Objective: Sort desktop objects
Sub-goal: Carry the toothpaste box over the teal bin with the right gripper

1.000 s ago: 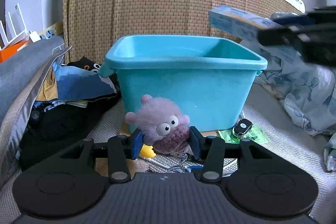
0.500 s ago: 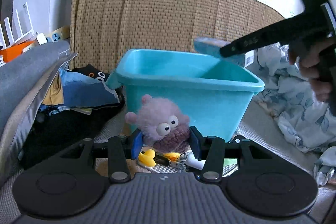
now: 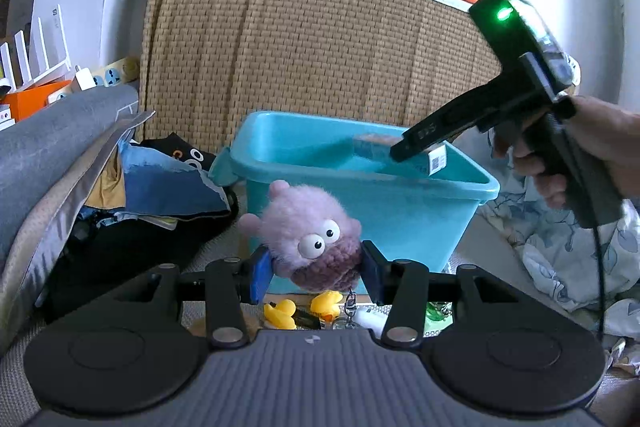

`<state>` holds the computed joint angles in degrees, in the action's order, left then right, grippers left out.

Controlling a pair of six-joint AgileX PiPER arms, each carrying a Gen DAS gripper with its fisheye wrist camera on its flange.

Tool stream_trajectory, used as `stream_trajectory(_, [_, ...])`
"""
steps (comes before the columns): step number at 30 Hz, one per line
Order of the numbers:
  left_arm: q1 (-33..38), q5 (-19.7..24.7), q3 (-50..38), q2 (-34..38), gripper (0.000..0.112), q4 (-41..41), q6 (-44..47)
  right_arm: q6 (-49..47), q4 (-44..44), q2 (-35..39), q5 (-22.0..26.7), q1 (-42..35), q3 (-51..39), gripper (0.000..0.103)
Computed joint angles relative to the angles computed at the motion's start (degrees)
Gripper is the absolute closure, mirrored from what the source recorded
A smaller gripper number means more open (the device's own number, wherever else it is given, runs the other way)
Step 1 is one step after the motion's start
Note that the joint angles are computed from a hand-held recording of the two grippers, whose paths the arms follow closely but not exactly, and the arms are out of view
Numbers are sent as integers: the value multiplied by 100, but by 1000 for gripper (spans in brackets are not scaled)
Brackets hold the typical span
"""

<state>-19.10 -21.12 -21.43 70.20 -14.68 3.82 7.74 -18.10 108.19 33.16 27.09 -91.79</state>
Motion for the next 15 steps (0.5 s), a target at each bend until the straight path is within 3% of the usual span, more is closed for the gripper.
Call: stream_trajectory(15, [142, -78, 62, -46, 62, 681, -655, -833, 969, 1501, 2188, -150, -2357, 72])
